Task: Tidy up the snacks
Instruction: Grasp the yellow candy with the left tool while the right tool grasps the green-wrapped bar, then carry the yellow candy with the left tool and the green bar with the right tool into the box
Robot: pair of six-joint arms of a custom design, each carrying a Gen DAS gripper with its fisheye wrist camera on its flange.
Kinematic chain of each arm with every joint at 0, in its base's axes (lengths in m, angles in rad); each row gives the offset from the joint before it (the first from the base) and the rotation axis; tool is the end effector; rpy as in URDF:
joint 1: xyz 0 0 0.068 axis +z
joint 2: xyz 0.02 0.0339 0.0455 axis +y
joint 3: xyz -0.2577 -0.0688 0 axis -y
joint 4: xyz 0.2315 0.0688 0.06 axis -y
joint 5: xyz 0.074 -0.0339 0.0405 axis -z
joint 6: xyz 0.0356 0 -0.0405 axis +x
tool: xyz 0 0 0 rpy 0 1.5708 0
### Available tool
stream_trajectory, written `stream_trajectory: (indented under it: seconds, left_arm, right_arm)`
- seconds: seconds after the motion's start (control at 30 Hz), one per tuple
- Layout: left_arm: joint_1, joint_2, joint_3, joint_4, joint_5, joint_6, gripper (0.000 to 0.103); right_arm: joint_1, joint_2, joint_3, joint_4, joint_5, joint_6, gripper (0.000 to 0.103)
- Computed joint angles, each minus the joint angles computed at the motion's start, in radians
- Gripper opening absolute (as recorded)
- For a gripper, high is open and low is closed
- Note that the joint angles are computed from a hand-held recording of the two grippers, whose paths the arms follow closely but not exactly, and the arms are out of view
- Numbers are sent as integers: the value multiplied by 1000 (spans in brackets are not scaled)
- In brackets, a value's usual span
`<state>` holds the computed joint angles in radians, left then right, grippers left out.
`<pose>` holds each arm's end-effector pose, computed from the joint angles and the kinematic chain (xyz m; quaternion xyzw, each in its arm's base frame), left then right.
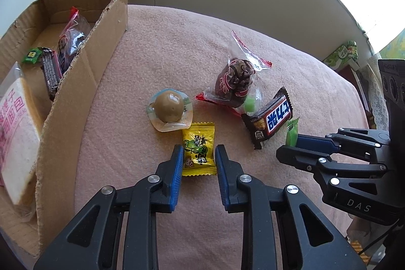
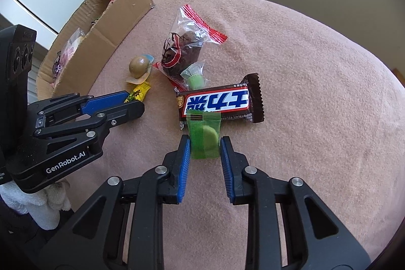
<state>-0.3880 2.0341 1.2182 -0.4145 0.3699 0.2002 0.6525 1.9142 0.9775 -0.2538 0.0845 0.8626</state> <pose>0.3407 -0.1531 0.1155 0.3106 0.9181 -0.1961 0.1488 0.2663 0.1997 0.1036 0.1108 0.9749 0.0996 0.1657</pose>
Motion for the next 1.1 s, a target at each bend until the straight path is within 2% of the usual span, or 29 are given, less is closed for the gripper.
stream_trajectory:
  seconds: [0.7,0.9,1.1]
  left_arm:
    - [160,-164,-69,-43,75,71,24]
    - [237,-184,-55,-74,94,96,24]
    - [292,-202,-36,-92,112,93,24]
  right_arm:
    - [49,-141,6,-101,76,22,25]
    - [59,-138,90,-155,89,-8,25]
    - [71,-64,240,-206,94,-53,25]
